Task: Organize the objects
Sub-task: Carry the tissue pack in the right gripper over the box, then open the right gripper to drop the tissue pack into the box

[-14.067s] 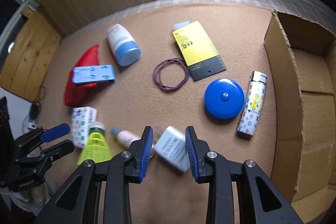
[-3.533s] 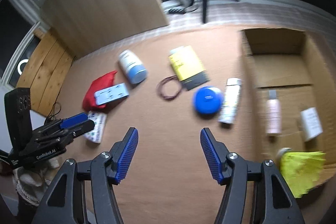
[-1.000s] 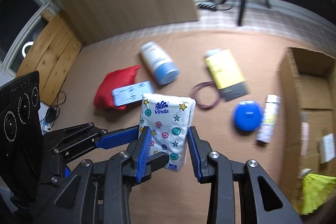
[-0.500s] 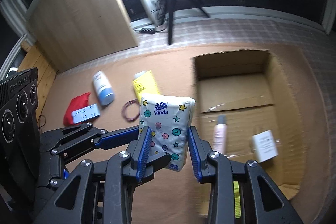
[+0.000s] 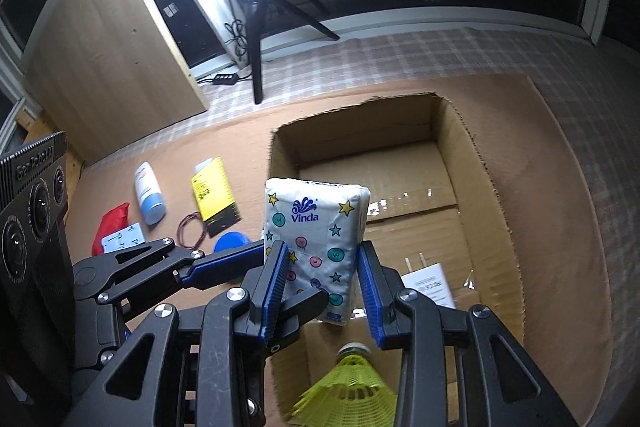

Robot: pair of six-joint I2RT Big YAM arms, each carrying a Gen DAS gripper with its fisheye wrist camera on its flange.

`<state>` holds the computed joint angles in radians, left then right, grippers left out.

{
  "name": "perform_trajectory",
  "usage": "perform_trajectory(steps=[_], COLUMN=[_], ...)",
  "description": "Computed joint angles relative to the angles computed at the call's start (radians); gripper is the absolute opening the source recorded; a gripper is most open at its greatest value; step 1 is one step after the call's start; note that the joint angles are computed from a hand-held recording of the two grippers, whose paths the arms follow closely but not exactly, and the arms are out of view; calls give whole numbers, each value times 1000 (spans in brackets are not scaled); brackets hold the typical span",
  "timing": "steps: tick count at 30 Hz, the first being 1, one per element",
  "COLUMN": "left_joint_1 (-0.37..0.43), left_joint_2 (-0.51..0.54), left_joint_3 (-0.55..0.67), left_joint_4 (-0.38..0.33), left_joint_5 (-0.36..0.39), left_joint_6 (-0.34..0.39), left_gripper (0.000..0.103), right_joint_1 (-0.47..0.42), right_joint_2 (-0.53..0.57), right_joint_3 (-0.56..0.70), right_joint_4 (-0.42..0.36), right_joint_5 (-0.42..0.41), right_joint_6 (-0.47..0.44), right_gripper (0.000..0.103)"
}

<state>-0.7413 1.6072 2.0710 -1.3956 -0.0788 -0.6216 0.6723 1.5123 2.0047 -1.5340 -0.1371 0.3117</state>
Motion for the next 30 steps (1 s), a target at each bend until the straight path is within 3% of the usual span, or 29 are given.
perform_trajectory(steps=[9,11,13,14,15,23,30], left_joint_1=[7,8,8,10,13,15,40], left_joint_2=[45,48,44,39,34,-19,-143], left_joint_3=[39,44,39,34,29,-15,-122], left_joint_4=[-14,-21,-20,-19,-19,-24,-39], left_joint_5=[11,7,-15,-15,-9,-20,-55], left_joint_6=[14,15,10,10,11,12,-9], left_gripper=[46,68,77,77,77,77,77], right_joint_1=[-29,-30,-28,-28,-26,-6,29], right_joint_2=[4,3,3,3,0,5,-3], right_joint_3=[-9,-10,-7,-6,-7,8,16], right_joint_4=[-3,0,-3,-3,1,-9,-3], right_joint_5=[-10,-10,0,8,19,30,27], right_joint_6=[-26,-38,-39,-35,-31,-12,19], right_gripper=[33,37,53,61,61,62,62])
